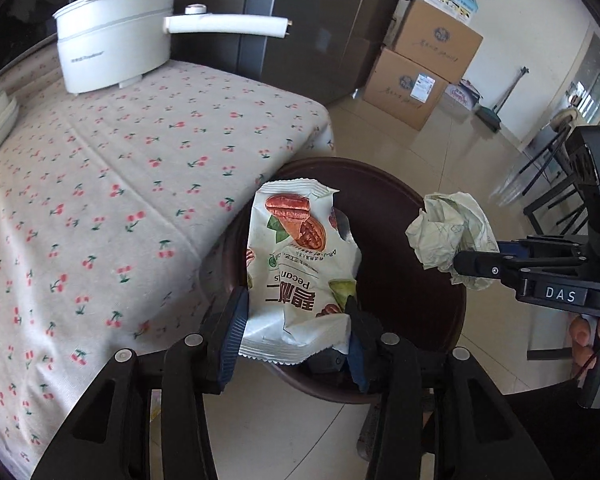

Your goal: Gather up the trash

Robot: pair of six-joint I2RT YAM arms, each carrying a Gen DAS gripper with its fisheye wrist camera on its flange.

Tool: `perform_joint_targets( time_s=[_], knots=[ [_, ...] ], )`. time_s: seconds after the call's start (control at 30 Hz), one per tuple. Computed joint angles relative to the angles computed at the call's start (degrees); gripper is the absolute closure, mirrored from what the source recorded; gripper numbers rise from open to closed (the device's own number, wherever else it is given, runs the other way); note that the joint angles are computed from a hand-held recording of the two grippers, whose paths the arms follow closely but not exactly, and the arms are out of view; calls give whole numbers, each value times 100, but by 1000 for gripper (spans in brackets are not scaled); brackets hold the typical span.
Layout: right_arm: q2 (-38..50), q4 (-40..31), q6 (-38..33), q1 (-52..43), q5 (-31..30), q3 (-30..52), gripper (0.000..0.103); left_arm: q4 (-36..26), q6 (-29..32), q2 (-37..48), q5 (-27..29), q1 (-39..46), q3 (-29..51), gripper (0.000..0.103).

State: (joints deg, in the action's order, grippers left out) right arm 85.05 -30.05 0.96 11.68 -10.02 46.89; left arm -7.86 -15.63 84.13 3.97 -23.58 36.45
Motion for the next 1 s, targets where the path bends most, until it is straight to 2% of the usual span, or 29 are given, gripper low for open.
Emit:
perform_joint_targets(
  time_s=[0.03,0.1,0.2,0.37,0.67,0.73,0.8,0.87,1.0],
  knots=[
    [8,5,-15,-56,-1,-6,71,158,26,109,40,-15,5,50],
    [-5,-9,-26,-129,-3,-17,71,261,-33,389,14,-30,120,31],
    [-34,-3,-67,-240,-15,-54,71,420,-238,448,101,116,39,17],
    [0,-3,-117,-346,-4,-71,71,193,-366,189,14,322,-124,11],
    [151,64,34,-42,169,45,69,-331,-473,-980,-167,675,-789,1],
    [208,61,153,63,215,94,56,-493,-454,-1294,-143,788,-918,0],
    [222,28,350,168,238,142,32,-682,-409,-1637,-60,965,-1047,0],
    [125,47,485,273,258,115,26,-872,-365,-1937,17,1136,-1128,0],
    [-95,11,624,473,253,39,23,-1381,-251,-2634,91,1474,-1296,0]
  ],
)
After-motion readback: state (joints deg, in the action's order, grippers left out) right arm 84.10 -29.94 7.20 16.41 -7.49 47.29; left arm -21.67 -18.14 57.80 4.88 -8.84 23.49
